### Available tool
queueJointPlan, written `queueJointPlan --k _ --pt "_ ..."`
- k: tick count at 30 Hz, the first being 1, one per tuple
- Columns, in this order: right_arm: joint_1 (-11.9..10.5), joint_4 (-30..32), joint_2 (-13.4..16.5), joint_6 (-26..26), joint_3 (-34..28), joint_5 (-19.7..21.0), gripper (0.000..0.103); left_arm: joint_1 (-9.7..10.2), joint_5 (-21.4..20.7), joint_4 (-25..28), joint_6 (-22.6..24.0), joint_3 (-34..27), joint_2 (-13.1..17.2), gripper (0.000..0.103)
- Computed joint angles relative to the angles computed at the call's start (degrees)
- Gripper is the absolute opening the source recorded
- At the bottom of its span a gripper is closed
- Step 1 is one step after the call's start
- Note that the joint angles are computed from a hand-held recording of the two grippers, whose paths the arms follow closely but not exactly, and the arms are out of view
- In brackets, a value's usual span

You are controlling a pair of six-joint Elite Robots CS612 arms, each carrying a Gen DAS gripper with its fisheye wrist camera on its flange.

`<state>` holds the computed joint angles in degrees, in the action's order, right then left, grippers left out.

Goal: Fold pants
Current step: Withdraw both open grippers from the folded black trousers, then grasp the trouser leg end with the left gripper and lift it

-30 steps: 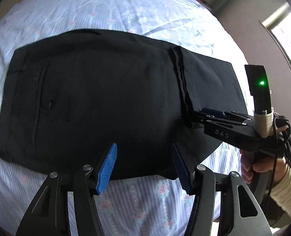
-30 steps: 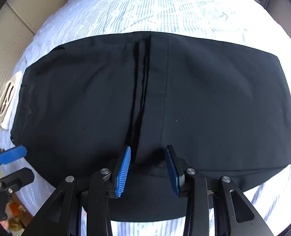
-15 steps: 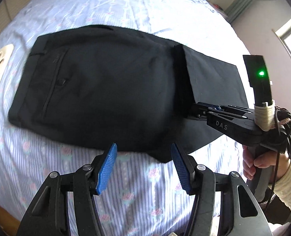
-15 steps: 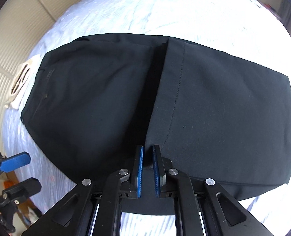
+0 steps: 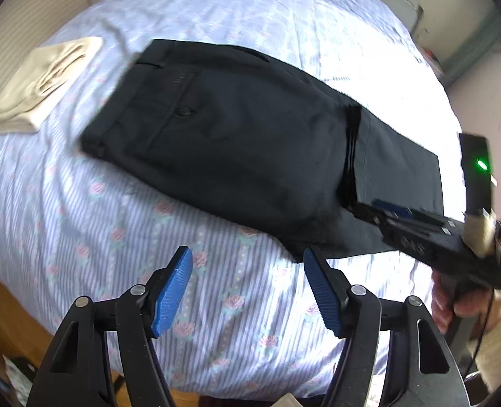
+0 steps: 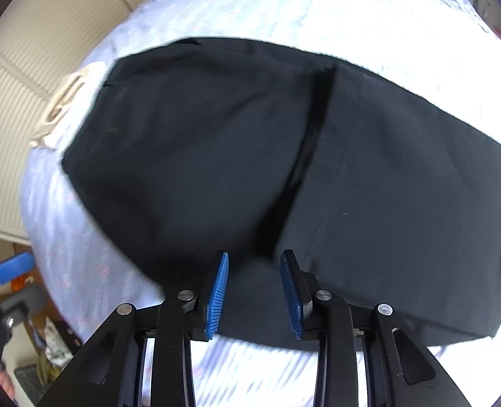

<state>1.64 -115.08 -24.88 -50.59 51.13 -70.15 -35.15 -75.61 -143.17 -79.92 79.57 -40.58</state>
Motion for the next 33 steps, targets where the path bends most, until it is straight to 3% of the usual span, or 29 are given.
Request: queueJointPlan --k 5,11,15,18,25,33 --pt "-1.02 -1.33 -5.82 -1.37 7.04 3.33 0.053 -0.70 2.13 -2.26 -3.48 4.05 -2.87 0.068" --pt "-1.92 -1.76 -11.54 -3.91 12.75 7.03 0.063 -1.01 4.96 -9.18 -7.19 10.54 -6.41 0.073" --pt "-1.98 -5.54 -14.56 -1.96 16.78 9.59 0.067 -0.64 5.36 -13.26 -5.19 14.48 -8.08 0.074" --pt "-1.40 -11.58 -16.80 1.50 20.93 10.16 0.069 0.42 2.56 -15.41 -1.92 16.82 -8.91 0.074" --pt "0.96 -22.04 -20.48 9.90 27.62 6.74 0.071 3.34 -1.36 -22.52 5.27 21.46 -9.35 0.074" --pt "5.76 -27.09 -19.63 18.45 28.45 -2.76 0.072 8.13 -11.04 -31.77 13.99 22.91 -5.53 0.075"
